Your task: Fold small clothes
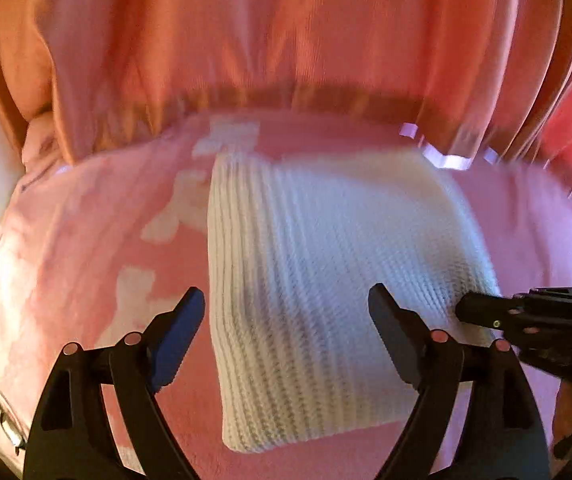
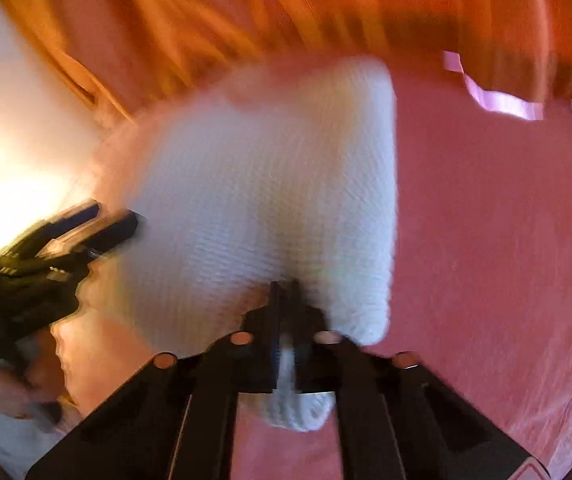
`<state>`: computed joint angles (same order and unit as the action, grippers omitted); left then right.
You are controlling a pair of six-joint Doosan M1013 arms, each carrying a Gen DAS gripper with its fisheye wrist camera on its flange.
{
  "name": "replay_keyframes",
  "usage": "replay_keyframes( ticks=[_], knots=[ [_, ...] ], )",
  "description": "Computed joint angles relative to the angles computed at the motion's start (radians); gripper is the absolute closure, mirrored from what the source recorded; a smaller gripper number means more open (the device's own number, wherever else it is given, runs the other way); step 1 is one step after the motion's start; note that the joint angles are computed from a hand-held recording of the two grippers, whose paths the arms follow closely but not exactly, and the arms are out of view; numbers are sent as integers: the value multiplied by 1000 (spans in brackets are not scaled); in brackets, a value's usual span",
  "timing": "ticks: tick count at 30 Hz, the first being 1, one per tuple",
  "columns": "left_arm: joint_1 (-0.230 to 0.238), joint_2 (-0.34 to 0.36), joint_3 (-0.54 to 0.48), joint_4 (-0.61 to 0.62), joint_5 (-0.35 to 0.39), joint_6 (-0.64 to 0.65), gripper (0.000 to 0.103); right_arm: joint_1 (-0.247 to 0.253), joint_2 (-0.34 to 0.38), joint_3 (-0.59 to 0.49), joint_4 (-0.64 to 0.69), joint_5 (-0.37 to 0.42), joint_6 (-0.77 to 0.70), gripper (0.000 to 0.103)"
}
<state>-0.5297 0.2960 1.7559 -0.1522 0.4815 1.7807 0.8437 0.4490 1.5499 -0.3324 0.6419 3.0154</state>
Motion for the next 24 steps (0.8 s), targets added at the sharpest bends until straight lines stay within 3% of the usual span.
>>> replay_keyframes(
  ticks=[2,5,7,8,10,12,14,15,16,18,22,23,24],
  knots=[
    [0,22,-14,47,48,-52,22,3,-13,1,-28,-12,59,103],
    [15,21,-15,-19,65,-24,22,33,-21,-38,-206,89,108,103],
    [16,15,-10,-15,53,-19,22,22,-4,-60,-169,146,52,103],
    [15,17,-8,-7,47,-20,22,6,14,-64,-85,164,0,103],
    [12,15,-7,-1,50,-17,22,-16,12,-40,-65,89,45,103],
    [9,11,-5,16,43,-30,22,-17,2,-37,-118,72,87,99],
    [14,9,-9,-15,40,-9,22,-14,-4,-28,-238,86,185,81],
    [18,9,-13,-36,41,1,21,-16,-3,-28,-270,106,217,50],
    [24,11,-18,-62,41,14,17,-20,-7,-20,-294,107,247,34],
    [43,23,-35,-146,46,53,13,-41,-12,15,-280,37,277,32],
    [94,103,-119,-321,178,92,12,-86,-3,86,-92,-186,217,29],
    [102,121,-133,-351,203,92,13,-94,2,106,-98,-263,251,28],
    [109,136,-144,-382,221,88,16,-95,4,110,-129,-288,285,29]
  ],
)
